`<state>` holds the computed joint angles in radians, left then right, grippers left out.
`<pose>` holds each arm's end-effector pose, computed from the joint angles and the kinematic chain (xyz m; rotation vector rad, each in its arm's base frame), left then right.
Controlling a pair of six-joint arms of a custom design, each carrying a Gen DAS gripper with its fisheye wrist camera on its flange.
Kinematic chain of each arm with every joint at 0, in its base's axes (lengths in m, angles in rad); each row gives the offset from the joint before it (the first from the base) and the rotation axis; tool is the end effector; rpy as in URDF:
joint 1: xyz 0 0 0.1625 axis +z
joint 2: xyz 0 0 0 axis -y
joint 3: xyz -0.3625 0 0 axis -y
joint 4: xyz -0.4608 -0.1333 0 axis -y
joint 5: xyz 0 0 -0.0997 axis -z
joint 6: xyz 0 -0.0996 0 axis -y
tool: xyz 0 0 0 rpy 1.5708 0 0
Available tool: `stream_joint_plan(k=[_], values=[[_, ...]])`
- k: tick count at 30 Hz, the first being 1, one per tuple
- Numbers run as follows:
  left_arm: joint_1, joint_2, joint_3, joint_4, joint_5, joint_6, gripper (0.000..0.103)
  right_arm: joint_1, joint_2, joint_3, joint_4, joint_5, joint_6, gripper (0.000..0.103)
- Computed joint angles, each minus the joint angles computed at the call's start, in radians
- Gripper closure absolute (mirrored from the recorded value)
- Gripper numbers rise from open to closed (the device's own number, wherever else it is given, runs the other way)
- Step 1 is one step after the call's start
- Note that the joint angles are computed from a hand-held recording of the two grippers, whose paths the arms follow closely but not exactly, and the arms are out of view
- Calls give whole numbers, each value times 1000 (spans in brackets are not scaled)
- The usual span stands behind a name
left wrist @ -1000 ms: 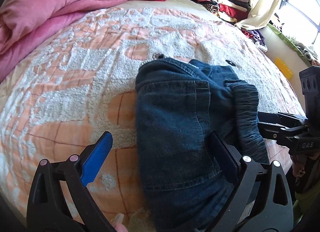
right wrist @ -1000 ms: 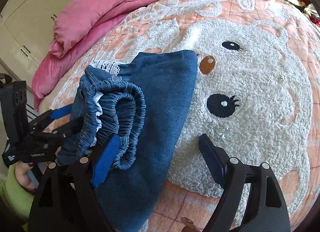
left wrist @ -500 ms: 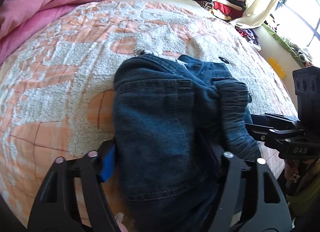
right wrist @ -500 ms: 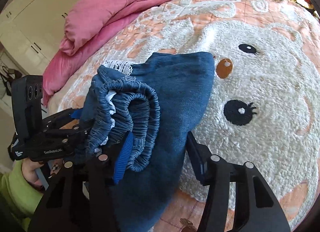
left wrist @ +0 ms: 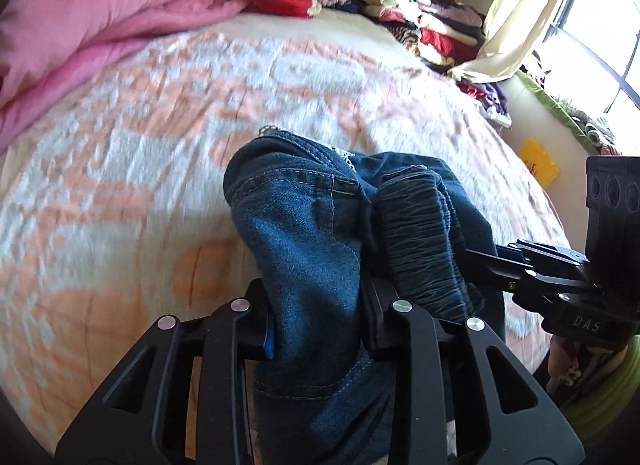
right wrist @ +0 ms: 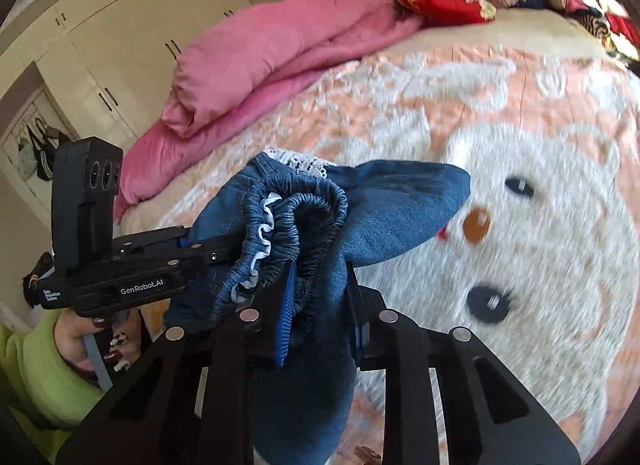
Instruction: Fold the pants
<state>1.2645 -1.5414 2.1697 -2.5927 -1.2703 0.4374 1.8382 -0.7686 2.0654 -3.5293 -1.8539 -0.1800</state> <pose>0.0008 -0.5373 0.2044 0.9291 2.6126 -0.5239 0.2398 -0.4763 -0.0433 0.4766 -2.6987 0.9563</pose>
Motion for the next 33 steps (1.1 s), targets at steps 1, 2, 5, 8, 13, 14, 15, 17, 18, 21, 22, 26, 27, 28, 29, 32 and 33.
stream_joint_plan(k=[1, 2, 5, 8, 13, 14, 15, 17, 18, 21, 22, 26, 27, 28, 29, 32, 33], values=[[-7, 7, -4, -12, 1, 3, 80, 3, 0, -8, -1, -11, -6, 81], [-13, 14, -8, -24, 0, 5, 80, 3, -6, -12, 1, -16, -12, 81], [-25, 53, -30, -57, -4, 5, 80, -4, -24, -22, 2, -33, -26, 81], [-28, 91, -50, -74, -3, 3, 80, -12, -24, -34, 6, -55, -23, 81], [-26, 154, -64, -77, 53, 0, 73, -32, -8, -60, 73, -154, 33, 77], [-27, 161, -63, -81, 72, 3, 69, -37, -4, -65, 95, -174, 56, 75], [-28, 172, -60, -92, 96, 12, 67, -45, 2, -67, 108, -188, 82, 68], [-25, 180, -57, -102, 115, 27, 61, -73, -3, -56, 124, -174, 143, 59], [-22, 184, -58, -103, 118, 31, 60, -81, -2, -51, 120, -165, 160, 58], [-19, 185, -56, -106, 125, 33, 55, -84, 3, -48, 108, -167, 162, 55], [-19, 180, -54, -101, 124, 32, 53, -71, 10, -55, 109, -195, 151, 50], [-26, 139, -28, -100, 119, 36, 42, -24, 21, -57, 69, -264, 116, 35], [-29, 125, -20, -102, 118, 36, 38, -12, 19, -48, 45, -276, 105, 32], [-32, 104, -8, -103, 113, 35, 28, 0, 18, -41, 21, -292, 95, 25], [-33, 87, -1, -101, 106, 33, 21, 11, 18, -33, -7, -304, 83, 22], [-40, 18, 32, -87, 90, 22, 11, 50, 11, -3, -102, -343, 44, 9], [-44, -8, 45, -84, 87, 17, 9, 64, 11, 7, -138, -355, 32, 6]])
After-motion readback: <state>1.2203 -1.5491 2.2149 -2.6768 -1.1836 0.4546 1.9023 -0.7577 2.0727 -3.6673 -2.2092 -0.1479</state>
